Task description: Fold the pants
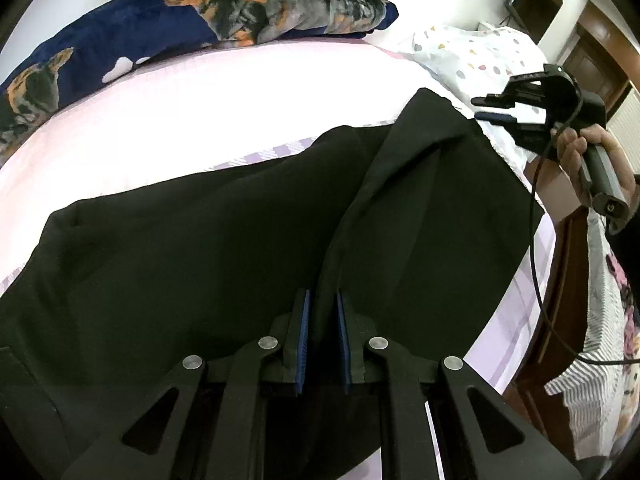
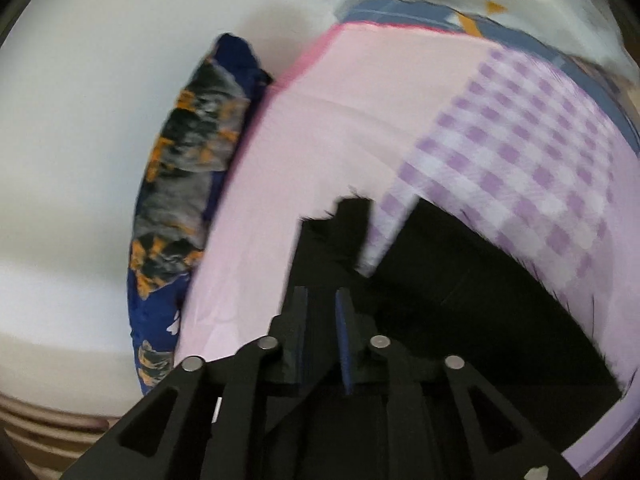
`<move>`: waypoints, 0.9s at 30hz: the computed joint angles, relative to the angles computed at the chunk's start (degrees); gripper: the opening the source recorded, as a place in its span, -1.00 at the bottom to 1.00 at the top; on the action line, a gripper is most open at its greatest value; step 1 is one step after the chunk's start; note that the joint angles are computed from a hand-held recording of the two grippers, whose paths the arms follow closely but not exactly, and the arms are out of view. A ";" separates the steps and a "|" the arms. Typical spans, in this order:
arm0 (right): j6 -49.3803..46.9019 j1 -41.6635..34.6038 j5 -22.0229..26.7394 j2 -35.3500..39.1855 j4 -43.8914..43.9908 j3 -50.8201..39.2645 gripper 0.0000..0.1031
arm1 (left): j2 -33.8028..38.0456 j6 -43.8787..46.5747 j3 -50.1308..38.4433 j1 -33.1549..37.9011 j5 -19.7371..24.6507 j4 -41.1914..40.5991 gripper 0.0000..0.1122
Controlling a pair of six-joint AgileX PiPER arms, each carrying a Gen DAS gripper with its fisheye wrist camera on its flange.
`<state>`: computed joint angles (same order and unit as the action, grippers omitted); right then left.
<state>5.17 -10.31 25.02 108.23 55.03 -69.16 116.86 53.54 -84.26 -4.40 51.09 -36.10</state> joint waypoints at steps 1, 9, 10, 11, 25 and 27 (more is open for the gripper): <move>0.28 0.00 -0.13 -0.23 0.07 0.77 -0.49 | 0.29 0.05 -0.28 0.07 0.40 -0.09 -0.76; -18.59 0.42 -1.37 3.06 21.71 4.74 -0.44 | 1.71 1.35 -1.36 0.23 1.60 -1.10 -0.76; -19.70 0.52 -2.02 3.36 23.12 4.27 -0.45 | 1.76 1.54 -1.43 0.31 1.74 -1.19 -0.76; -20.20 0.36 -1.81 3.85 23.51 3.46 -0.46 | 1.76 1.68 -1.38 0.45 1.88 -1.36 -0.76; -8.99 1.14 -2.85 -4.24 9.21 0.11 -0.90 | 0.75 4.10 1.04 0.68 0.84 -3.02 -0.67; -8.77 0.94 -3.13 -6.96 8.47 1.59 -0.90 | 0.02 4.75 1.80 0.37 0.74 -3.44 -0.71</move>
<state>-3.60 -9.38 21.89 101.27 63.49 -67.57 116.88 58.29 -82.46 -4.03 51.83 -39.54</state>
